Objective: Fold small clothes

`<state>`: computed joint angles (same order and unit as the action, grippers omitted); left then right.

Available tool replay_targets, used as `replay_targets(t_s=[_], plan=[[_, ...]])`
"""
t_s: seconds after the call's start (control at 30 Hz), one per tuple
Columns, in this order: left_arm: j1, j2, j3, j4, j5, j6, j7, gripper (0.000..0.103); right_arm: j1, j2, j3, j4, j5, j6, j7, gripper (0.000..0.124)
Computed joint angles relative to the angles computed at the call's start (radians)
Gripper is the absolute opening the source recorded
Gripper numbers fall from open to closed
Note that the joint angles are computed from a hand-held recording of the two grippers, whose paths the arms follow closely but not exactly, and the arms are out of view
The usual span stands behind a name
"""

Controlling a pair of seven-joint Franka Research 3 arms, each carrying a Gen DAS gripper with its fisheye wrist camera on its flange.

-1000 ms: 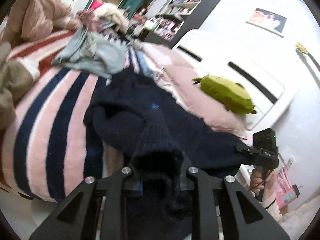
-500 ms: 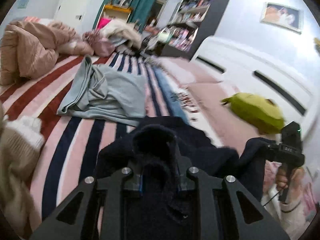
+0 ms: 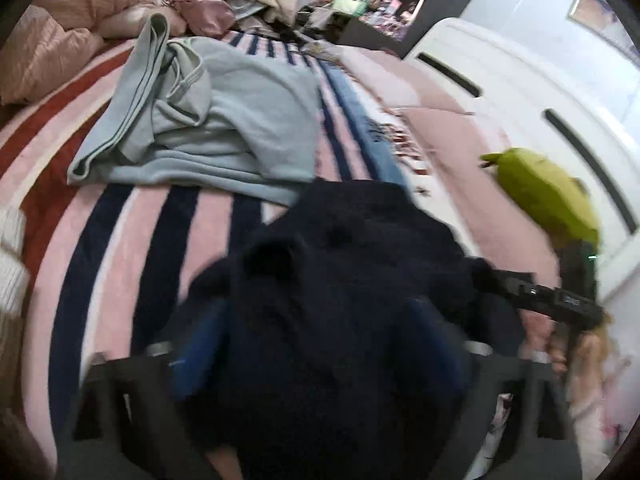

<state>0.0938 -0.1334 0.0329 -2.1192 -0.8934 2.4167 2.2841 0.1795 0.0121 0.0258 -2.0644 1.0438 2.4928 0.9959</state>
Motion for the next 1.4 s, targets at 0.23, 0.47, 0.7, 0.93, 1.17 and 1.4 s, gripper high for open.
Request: replay_targets(t_s=[0.23,0.47,0.7,0.93,1.17,1.4], plan=[[-0.016,-0.174,0.063,-0.167,0.051,0.012,0.049,0.094,0.042,-0.272,-0.055,-0.243,0.118,-0.025,-0.154,0.07],[-0.027,-0.152,0.089,-0.239,0.046,-0.077,0.037,0.09,0.071,-0.243,-0.058,-0.286,0.135,-0.126,-0.163,0.069],[-0.029,-0.189,0.081,-0.247,-0.002,-0.135,0.075,0.012,0.068,-0.161,-0.042,-0.227,0.238,-0.135,-0.191,0.013],[-0.081,-0.234,0.093,-0.178,-0.014,-0.055,0.111,0.01,0.05,-0.148,-0.036,-0.129,0.244,-0.08,-0.214,0.006],[-0.078,-0.018,0.052,0.093,-0.094,0.108,0.017,0.012,0.031,0.033,-0.009,0.142,0.173,0.065,-0.1,0.005],[0.01,0.124,-0.03,0.216,0.028,0.173,-0.104,0.076,-0.004,0.179,0.02,0.291,-0.185,0.158,0.23,0.057]])
